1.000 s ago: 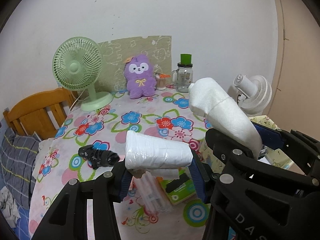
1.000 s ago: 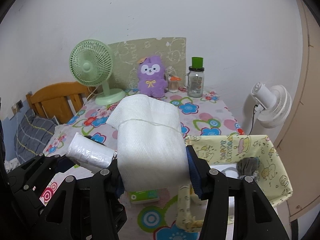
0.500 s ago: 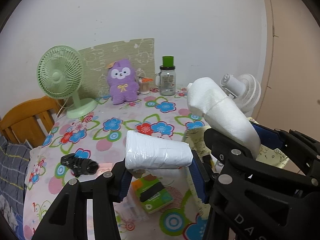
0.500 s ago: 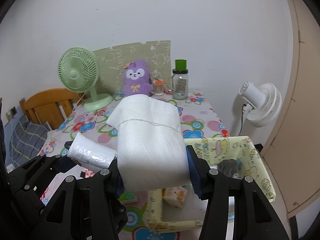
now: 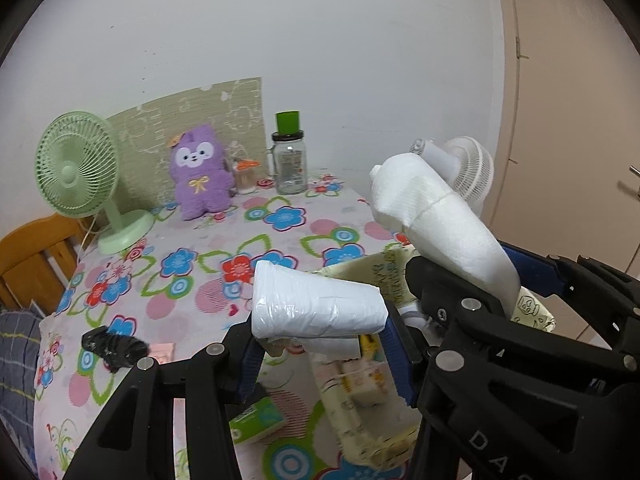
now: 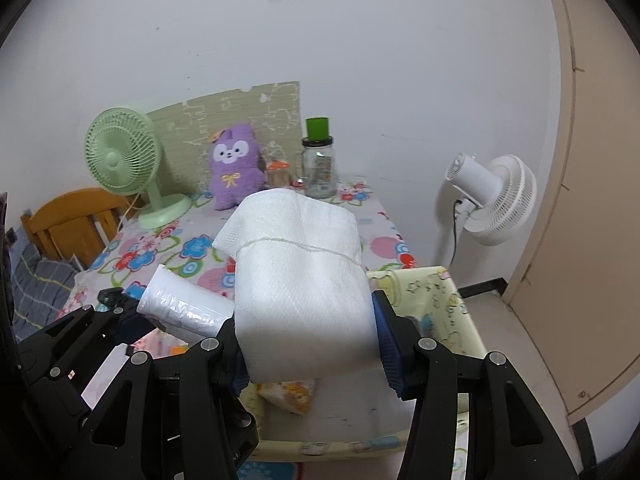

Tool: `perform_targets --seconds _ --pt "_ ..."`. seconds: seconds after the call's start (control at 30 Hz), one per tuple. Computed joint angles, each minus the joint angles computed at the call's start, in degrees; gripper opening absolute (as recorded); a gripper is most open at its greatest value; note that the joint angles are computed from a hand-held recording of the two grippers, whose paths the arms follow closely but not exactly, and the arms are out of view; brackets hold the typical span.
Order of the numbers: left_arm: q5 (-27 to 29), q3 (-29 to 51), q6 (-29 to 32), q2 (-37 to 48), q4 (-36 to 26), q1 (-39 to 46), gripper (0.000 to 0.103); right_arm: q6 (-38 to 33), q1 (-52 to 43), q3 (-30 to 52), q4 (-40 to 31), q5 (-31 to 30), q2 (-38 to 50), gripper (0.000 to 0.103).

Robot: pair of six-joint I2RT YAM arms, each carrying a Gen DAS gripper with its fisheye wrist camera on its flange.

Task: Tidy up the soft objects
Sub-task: 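Lift the cloth pack and white roll and carry them toward the storage box, then open the right tool to drop the cloth pack while the left tool releases the roll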

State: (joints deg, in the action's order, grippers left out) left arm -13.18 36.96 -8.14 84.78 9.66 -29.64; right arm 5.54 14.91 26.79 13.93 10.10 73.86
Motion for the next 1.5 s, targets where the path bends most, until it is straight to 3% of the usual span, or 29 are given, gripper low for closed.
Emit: perform_targets --seconds 0.47,0.6,0.77,1.23,1.43,1.5 --pt "0.14 6.53 -0.48 8.40 -0.42 -3.89 0.058 -2.55 -9.78 -0.15 2.43 -5.55 2.64 0.055" --pt "-0.30 8.21 -0.46 10.50 -1.00 -4.24 0.067 -2.86 -11.66 0.29 3.30 -7.25 4.56 0.055" --pt "-1.78 9.35 0.71 11.91 -1.26 -4.85 0.091 -3.17 -13.41 1.22 3.80 -9.95 6.93 0.055" --pt "-2.28 10.67 2.71 13.61 -1.58 -4.69 0.097 -2.67 -14.74 3.36 4.73 -13.69 11.63 0.055" --pt "-2.79 9.82 2.88 12.86 -1.45 -4.53 0.099 -2.37 -14.18 3.54 4.48 -13.81 11.77 0.062" --pt "-2.87 9.42 2.82 12.47 -1.25 -4.48 0.101 -2.23 -13.90 3.35 4.39 -13.32 11.32 0.074"
